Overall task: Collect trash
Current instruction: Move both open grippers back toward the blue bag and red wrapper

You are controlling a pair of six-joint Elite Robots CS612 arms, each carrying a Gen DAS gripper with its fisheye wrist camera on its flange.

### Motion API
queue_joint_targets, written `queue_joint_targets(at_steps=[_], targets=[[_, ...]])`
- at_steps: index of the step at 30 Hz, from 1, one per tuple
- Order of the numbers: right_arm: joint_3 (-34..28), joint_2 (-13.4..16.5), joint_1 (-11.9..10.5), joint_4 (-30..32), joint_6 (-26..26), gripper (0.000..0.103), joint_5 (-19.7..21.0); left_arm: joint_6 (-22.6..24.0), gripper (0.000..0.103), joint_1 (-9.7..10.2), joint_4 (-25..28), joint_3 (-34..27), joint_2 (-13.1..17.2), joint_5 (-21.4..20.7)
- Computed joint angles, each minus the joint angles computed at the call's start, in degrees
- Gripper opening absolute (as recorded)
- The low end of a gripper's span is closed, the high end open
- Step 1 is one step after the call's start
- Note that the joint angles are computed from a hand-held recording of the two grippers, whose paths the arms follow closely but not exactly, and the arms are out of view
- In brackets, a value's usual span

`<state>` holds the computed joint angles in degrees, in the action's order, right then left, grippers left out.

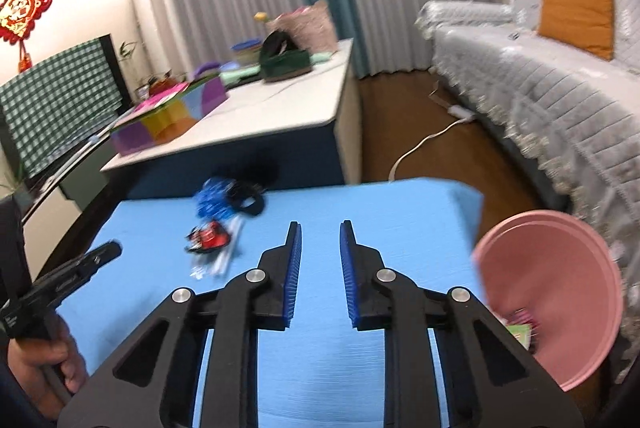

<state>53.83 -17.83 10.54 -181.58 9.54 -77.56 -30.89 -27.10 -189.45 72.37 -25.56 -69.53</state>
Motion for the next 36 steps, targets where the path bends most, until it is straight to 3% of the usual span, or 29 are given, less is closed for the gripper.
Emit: queue_joint_targets(at_steps=[9,15,24,29,36], targets=[[-9.83,5.04,2.26,9.03,-2.72,0.02,4.99,-0.33,0.014,1.24,0.1,-1.44,0.75,0.51],[-20.07,10.28,3.48,18.91,-4.23,0.021,7.57,1.62,0.014,1.75,0.04,-3.47,2.13,-0.7],[-35.93,17.65,4.46,34.52,-6.35,0.032,7.77,1.03,0.014,2.72,1.32,-6.34,3.83,-2.57],[-34.04,16.3,4.73,36.59,-9.08,0.009,5.05,1.69,0.014,2.99,2.61,-9.48,5.47,-6.43],[-26.37,12.61,3.73,33.23,-8.83,0.005,6.49,3.66,0.017,2.75,5.91,-13.59,7.61,-12.36]])
